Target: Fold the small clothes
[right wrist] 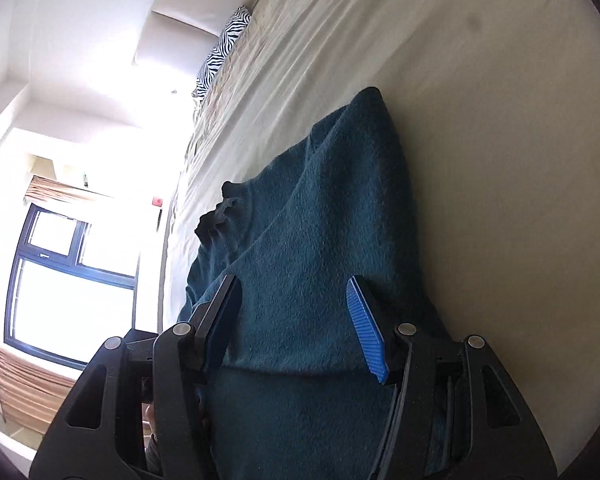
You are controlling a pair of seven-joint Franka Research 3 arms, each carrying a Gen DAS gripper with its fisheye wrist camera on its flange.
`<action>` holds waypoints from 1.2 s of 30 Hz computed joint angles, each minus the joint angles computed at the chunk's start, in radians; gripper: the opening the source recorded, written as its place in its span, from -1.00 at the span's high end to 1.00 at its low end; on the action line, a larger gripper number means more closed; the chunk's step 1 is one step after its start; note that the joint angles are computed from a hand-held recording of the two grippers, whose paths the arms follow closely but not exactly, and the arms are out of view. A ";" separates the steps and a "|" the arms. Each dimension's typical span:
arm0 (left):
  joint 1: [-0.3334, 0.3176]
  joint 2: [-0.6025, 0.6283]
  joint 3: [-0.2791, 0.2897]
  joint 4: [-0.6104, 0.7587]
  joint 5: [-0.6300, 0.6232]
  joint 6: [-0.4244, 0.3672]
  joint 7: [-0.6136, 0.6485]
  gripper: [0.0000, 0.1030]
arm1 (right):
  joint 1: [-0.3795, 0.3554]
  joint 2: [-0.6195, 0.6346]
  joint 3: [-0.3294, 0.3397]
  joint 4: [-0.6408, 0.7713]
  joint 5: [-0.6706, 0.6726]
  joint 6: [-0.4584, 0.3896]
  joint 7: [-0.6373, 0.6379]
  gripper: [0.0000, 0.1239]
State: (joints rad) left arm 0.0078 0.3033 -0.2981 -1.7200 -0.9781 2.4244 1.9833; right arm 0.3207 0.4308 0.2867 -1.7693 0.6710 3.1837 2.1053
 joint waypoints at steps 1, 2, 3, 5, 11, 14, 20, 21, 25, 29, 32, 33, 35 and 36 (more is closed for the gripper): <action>0.003 0.000 -0.003 -0.006 -0.013 0.008 0.018 0.75 | -0.033 0.018 0.030 0.016 0.013 0.006 -0.016 0.14; 0.004 -0.001 -0.005 -0.011 -0.023 0.015 0.035 0.75 | -0.057 0.041 0.053 0.038 0.026 0.023 -0.025 0.14; 0.004 0.000 -0.006 -0.010 -0.027 0.018 0.045 0.75 | -0.104 0.062 0.103 0.054 0.040 0.044 -0.050 0.14; 0.008 0.004 -0.008 -0.011 -0.046 0.019 0.059 0.75 | -0.188 0.104 0.188 0.087 0.049 0.066 -0.088 0.14; 0.015 0.006 -0.010 -0.021 -0.096 0.023 0.109 0.75 | -0.212 0.154 0.161 0.171 0.043 0.029 -0.077 0.14; 0.015 0.008 -0.007 -0.020 -0.106 0.020 0.116 0.75 | -0.182 0.160 0.111 0.202 0.044 -0.016 -0.064 0.14; 0.014 0.003 -0.003 -0.026 -0.113 0.020 0.124 0.75 | -0.327 0.162 0.364 0.133 0.149 0.069 -0.231 0.14; 0.014 0.002 -0.002 -0.027 -0.114 0.019 0.126 0.75 | -0.374 0.165 0.438 0.106 0.158 0.097 -0.258 0.14; 0.009 -0.003 0.001 -0.031 -0.112 0.024 0.126 0.75 | -0.478 0.158 0.612 0.002 0.118 0.160 -0.266 0.14; 0.005 -0.014 0.007 -0.023 -0.077 0.000 0.095 0.73 | -0.467 0.092 0.640 -0.101 0.107 0.239 -0.199 0.14; 0.002 -0.084 0.019 -0.060 -0.035 -0.015 0.084 -0.01 | -0.432 0.032 0.647 -0.170 0.122 0.315 -0.136 0.11; 0.002 -0.128 0.024 -0.096 -0.050 0.004 0.099 -0.45 | -0.392 0.009 0.623 -0.178 0.138 0.335 -0.127 0.11; 0.003 -0.228 0.049 -0.184 -0.139 0.046 0.154 -0.68 | -0.365 0.001 0.650 -0.212 0.108 0.413 -0.084 0.11; 0.007 -0.271 0.071 -0.222 -0.189 0.043 0.170 -0.70 | -0.341 -0.008 0.644 -0.217 0.103 0.426 -0.068 0.11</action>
State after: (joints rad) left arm 0.0143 0.0323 -0.2271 -1.9417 -1.1668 2.4677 2.1530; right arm -0.0198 0.4228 0.9310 -1.9858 0.7745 3.6096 2.0374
